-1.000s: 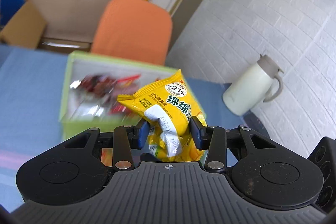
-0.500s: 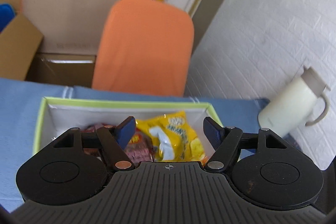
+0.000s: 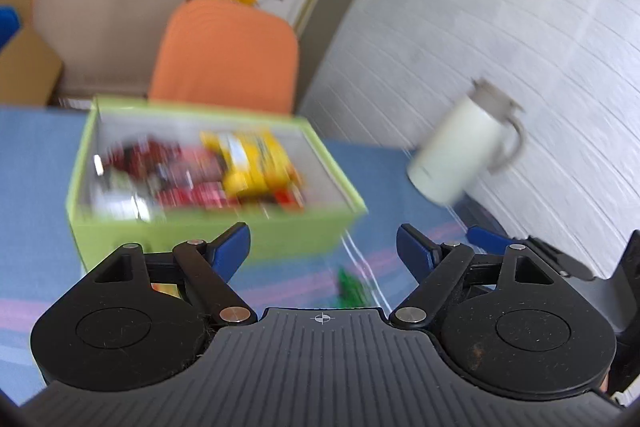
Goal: Organize snacks
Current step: 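Release the yellow chips bag into the box with the left tool, then grasp the yellow cake pack with the left tool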
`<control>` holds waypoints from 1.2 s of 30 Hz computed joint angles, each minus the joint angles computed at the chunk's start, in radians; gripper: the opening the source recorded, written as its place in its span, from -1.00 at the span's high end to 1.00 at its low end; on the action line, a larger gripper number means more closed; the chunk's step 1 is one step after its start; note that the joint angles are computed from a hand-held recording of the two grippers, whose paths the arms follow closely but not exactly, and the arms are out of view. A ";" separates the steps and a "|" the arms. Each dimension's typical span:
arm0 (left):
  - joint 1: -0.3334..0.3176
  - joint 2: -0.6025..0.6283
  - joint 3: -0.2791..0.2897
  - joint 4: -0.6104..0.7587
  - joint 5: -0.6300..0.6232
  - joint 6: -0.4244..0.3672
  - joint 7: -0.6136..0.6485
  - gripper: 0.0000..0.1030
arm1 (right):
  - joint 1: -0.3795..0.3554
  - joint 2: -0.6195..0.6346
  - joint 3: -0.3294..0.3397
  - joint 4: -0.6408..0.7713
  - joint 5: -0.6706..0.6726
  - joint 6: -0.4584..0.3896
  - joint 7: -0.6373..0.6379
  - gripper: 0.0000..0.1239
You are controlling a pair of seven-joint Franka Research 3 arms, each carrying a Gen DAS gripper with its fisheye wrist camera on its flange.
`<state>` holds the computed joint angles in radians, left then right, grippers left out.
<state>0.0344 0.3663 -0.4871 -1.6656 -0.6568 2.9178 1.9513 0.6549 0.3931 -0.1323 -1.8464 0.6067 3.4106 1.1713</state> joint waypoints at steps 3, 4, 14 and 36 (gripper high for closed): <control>0.034 -0.061 -0.054 -0.126 -0.114 -0.033 0.067 -0.30 | -0.029 -0.079 0.080 -0.179 -0.049 0.045 0.087 -0.50; 0.037 -0.069 -0.060 -0.148 -0.157 -0.053 0.088 -0.30 | -0.068 -0.089 0.149 -0.208 -0.012 0.054 0.057 -0.50; -0.057 -0.017 0.041 -0.114 -0.223 -0.278 0.074 -0.04 | 0.117 0.008 0.032 -0.165 -0.006 0.000 -0.049 -0.50; -0.176 -0.236 0.210 -0.377 -0.203 -0.180 0.008 -0.08 | 0.045 -0.053 0.205 -0.243 -0.026 0.045 0.132 -0.50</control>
